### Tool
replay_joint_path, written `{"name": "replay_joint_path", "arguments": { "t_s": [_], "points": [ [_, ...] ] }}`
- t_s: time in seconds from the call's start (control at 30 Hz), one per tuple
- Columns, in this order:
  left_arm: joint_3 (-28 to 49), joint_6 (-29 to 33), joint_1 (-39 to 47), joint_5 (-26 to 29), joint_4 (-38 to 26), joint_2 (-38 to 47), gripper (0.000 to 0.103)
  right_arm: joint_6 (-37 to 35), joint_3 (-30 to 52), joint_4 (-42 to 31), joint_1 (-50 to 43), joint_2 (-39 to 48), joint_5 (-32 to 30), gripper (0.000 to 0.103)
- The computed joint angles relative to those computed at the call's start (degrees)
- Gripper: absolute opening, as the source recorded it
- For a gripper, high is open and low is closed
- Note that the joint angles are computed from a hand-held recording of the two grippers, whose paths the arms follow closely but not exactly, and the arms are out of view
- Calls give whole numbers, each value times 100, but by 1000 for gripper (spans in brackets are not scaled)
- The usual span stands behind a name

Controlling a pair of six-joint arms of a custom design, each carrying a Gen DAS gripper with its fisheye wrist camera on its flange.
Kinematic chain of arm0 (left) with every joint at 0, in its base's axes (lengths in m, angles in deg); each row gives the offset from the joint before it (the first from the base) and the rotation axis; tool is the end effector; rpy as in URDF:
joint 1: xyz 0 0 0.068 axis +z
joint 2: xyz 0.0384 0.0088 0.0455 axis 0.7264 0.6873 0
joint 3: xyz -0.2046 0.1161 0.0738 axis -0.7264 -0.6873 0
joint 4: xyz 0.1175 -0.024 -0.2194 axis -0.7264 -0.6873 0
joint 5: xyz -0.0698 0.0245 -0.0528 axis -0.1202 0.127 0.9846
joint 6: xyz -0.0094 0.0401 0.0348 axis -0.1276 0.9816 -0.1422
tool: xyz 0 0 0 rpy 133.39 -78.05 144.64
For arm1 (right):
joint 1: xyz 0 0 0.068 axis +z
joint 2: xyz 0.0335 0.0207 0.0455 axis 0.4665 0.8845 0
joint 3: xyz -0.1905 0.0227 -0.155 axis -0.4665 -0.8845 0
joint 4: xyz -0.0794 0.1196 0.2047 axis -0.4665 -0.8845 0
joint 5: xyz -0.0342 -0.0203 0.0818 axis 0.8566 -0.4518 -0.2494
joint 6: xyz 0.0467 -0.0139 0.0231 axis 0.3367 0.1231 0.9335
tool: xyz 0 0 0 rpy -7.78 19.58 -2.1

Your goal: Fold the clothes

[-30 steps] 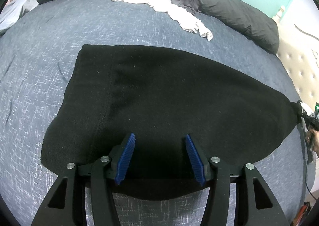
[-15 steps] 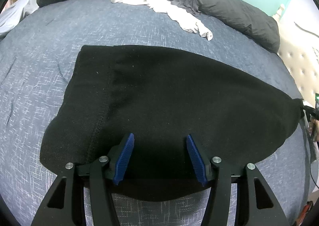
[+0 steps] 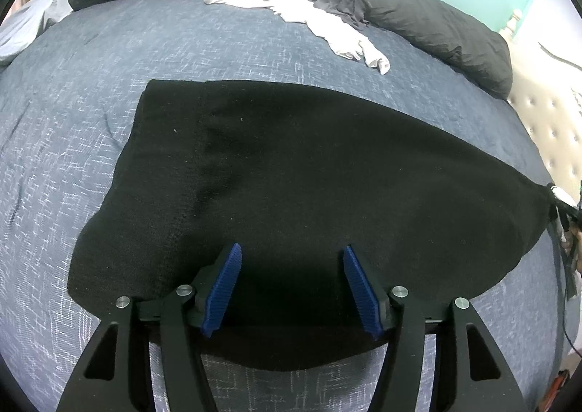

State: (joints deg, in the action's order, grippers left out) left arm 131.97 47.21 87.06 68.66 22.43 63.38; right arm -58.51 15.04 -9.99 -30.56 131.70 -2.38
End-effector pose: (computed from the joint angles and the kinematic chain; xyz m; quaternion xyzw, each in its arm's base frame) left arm 0.1991 0.1445 0.2571 0.0599 0.9527 -0.1466 0.2595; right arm 0.1827 -0.2758 0.2871 0.1509 0.9207 -0.1347 0.3338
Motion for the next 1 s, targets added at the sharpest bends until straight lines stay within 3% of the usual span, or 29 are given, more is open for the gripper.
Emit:
{"name": "replay_joint_path", "arguments": {
  "t_s": [0.13, 0.23, 0.33, 0.57, 0.67, 1.0],
  "points": [
    [6, -33, -14, -1, 3, 13, 63, -318, -119, -578, -290, -434, -1068, 27],
    [-18, -65, -16, 7, 17, 2, 63, -751, -50, -1238, -320, -314, -1363, 27],
    [-34, -64, -8, 7, 14, -10, 63, -832, -132, -1392, -228, -77, -1105, 27],
    [-37, -87, -15, 4, 31, -1, 63, -450, -475, -782, -163, -7, -497, 25],
    [-60, -102, -19, 7, 52, -43, 63, -235, -537, -747, -332, -298, -743, 26],
    [133, 30, 181, 128, -267, -221, 63, -723, -1190, -1600, -116, -1558, -1368, 26]
  ]
}}
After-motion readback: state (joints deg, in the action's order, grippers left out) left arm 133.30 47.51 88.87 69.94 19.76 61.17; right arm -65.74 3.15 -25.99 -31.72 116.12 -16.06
